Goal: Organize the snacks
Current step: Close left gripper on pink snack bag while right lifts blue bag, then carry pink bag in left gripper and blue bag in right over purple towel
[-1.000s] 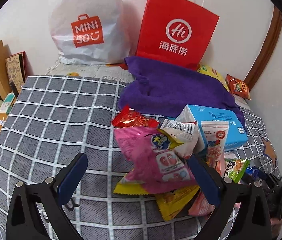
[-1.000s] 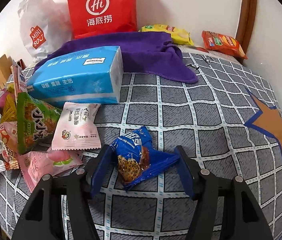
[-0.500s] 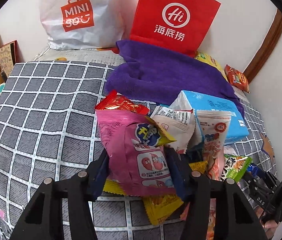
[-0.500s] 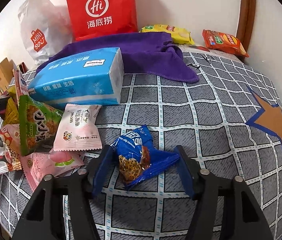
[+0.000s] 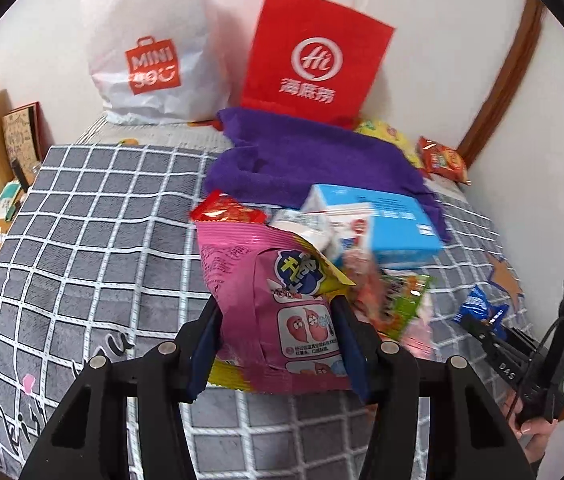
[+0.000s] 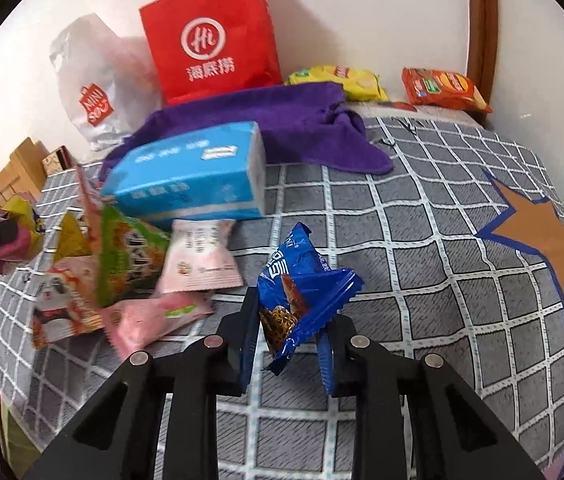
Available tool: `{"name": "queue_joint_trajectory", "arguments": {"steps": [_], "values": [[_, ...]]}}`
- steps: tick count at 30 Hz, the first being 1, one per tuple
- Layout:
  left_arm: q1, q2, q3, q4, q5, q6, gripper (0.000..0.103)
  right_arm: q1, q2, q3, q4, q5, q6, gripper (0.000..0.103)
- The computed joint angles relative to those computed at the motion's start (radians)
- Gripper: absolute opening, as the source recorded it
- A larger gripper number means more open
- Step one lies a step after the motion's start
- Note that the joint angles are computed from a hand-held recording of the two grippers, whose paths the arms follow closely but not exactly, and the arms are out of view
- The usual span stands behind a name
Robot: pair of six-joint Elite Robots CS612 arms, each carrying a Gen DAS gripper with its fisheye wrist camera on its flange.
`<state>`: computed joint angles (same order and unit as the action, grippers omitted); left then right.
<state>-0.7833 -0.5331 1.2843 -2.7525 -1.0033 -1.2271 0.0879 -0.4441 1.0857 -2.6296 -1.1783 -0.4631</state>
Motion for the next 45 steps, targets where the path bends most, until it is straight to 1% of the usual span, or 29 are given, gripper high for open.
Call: {"name": "queue_joint_trajectory", "arguments": {"steps": [4, 7, 12, 15, 19, 24, 29, 33, 35, 40, 43, 45], "values": [[-0.011, -0.001, -0.013, -0.019, 0.004, 0.035, 0.052, -0.003, -0.035, 0.043, -0.020, 0.025, -0.009, 0.026], [-0.015, 0.002, -0.031, -0.032, -0.002, 0.070, 0.052, -0.005, -0.060, 0.068, -0.036, 0.058, -0.014, 0.026], [-0.015, 0.009, -0.073, -0.031, -0.003, 0.126, 0.052, -0.003, -0.092, 0.080, -0.056, 0.110, 0.013, 0.026], [-0.007, 0.021, -0.112, -0.031, -0.016, 0.165, 0.052, 0.003, -0.098, 0.071, -0.078, 0.126, 0.024, 0.026], [0.009, 0.040, -0.170, -0.018, -0.043, 0.209, 0.052, 0.016, -0.087, 0.021, -0.063, 0.117, 0.041, 0.026], [0.029, 0.064, -0.243, 0.004, -0.049, 0.252, 0.052, 0.032, -0.048, -0.087, -0.025, 0.085, 0.061, 0.026], [0.047, 0.093, -0.319, 0.029, -0.051, 0.289, 0.052, 0.043, -0.009, -0.187, 0.009, 0.098, 0.044, 0.026], [0.062, 0.109, -0.361, 0.048, -0.055, 0.305, 0.052, 0.052, 0.033, -0.282, 0.071, 0.120, 0.025, 0.026], [0.069, 0.114, -0.373, 0.051, -0.056, 0.306, 0.052, 0.059, 0.054, -0.325, 0.099, 0.116, 0.012, 0.026], [0.090, 0.142, -0.430, 0.080, -0.066, 0.321, 0.052, 0.074, 0.123, -0.464, 0.178, 0.111, -0.004, 0.026], [0.104, 0.157, -0.458, 0.092, -0.083, 0.324, 0.052, 0.083, 0.181, -0.581, 0.243, 0.108, 0.001, 0.026], [0.114, 0.168, -0.479, 0.106, -0.090, 0.323, 0.052, 0.088, 0.230, -0.679, 0.289, 0.103, 0.005, 0.026]]}}
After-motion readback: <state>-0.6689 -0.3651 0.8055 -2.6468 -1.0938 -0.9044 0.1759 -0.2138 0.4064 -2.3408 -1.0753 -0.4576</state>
